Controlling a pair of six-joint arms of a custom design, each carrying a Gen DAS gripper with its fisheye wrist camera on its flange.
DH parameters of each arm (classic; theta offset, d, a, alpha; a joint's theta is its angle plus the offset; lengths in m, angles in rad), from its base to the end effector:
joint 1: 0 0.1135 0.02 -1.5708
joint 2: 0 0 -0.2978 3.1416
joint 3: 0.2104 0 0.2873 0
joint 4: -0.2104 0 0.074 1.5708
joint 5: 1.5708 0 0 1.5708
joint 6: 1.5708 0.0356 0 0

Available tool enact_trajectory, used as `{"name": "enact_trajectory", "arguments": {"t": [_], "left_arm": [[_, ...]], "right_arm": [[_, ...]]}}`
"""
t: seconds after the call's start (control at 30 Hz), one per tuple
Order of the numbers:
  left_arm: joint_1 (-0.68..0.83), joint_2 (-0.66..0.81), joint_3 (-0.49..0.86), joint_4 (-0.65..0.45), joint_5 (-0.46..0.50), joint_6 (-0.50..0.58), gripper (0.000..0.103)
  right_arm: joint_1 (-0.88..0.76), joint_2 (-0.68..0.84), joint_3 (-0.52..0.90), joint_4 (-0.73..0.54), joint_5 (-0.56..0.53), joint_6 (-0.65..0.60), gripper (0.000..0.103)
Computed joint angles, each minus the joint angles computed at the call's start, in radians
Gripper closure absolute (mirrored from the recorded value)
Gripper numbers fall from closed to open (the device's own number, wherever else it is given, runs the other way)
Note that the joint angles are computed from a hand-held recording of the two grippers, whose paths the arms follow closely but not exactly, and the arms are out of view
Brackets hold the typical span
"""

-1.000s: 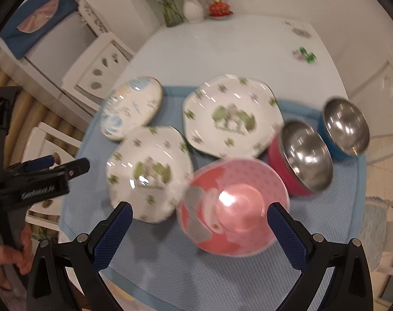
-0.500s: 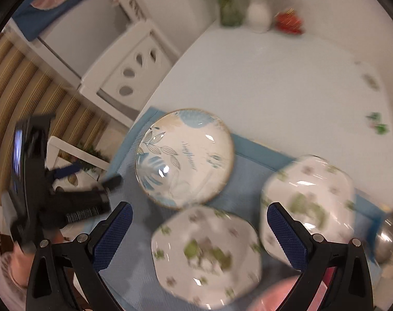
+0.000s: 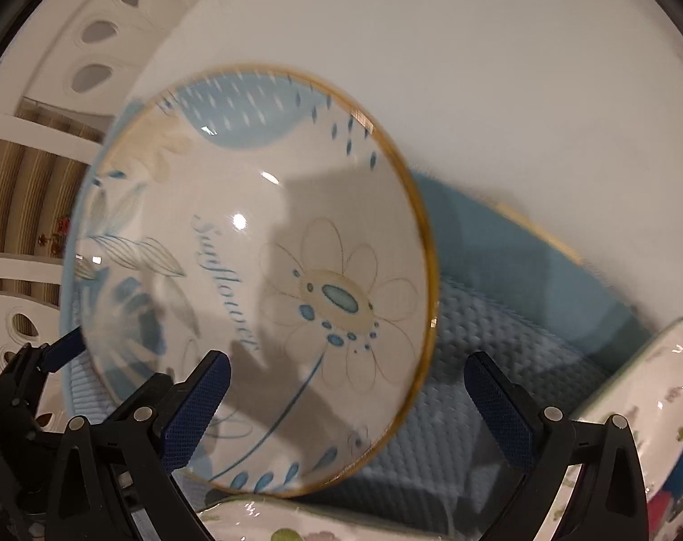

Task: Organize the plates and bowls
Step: 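Move the right tool to the blue Sunflower plate and grip its rim, then lift the Sunflower plate with the right tool and carry it across the mat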

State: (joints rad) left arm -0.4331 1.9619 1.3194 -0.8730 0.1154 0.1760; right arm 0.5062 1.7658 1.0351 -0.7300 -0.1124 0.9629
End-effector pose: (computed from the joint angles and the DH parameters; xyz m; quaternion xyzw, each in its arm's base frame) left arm 0.3618 -0.1718 0.1593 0.3008 0.9515 -0.0607 0.0200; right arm 0.2946 0.1679 0.1541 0.2227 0.9717 0.0784 0.0032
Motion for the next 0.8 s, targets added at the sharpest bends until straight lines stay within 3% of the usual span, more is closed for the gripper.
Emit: {"name": "enact_trajectory", "arguments": {"t": [0.13,0.3,0.33,0.37,0.4,0.43,0.53,0.67,0.8], "left_arm": [[0.009,0.004,0.007,0.004,0.014,0.027,0.000],[0.008,0.019,0.032,0.037,0.030,0.032,0.000],[0.011,0.014,0.031,0.044,0.030,0.028,0.007],[0.013,-0.017,-0.007,0.092,0.041,0.022,0.016],[0.021,-0.051,-0.042,0.147,0.066,0.024,0.053],[0.027,-0.081,-0.069,0.192,0.069,0.025,0.069],[0.045,-0.072,-0.063,0.198,0.098,0.006,0.070],[0.078,-0.053,-0.045,0.195,0.153,0.069,0.070],[0.065,-0.073,-0.083,0.232,0.144,0.084,0.070]], "right_arm": [[0.001,0.002,-0.002,0.006,-0.001,-0.022,0.000],[0.002,-0.028,-0.036,0.047,0.039,0.063,0.000],[-0.019,-0.049,-0.047,0.043,0.052,0.056,0.004],[-0.009,-0.072,-0.060,0.061,0.086,0.062,0.017],[0.004,-0.104,-0.078,0.091,0.121,0.048,0.029],[0.009,-0.132,-0.094,0.108,0.136,0.043,0.047],[-0.021,-0.205,-0.187,0.198,0.075,0.061,0.054],[-0.047,-0.316,-0.330,0.353,0.019,0.144,0.054],[-0.013,-0.352,-0.348,0.362,0.034,0.201,0.054]]}}
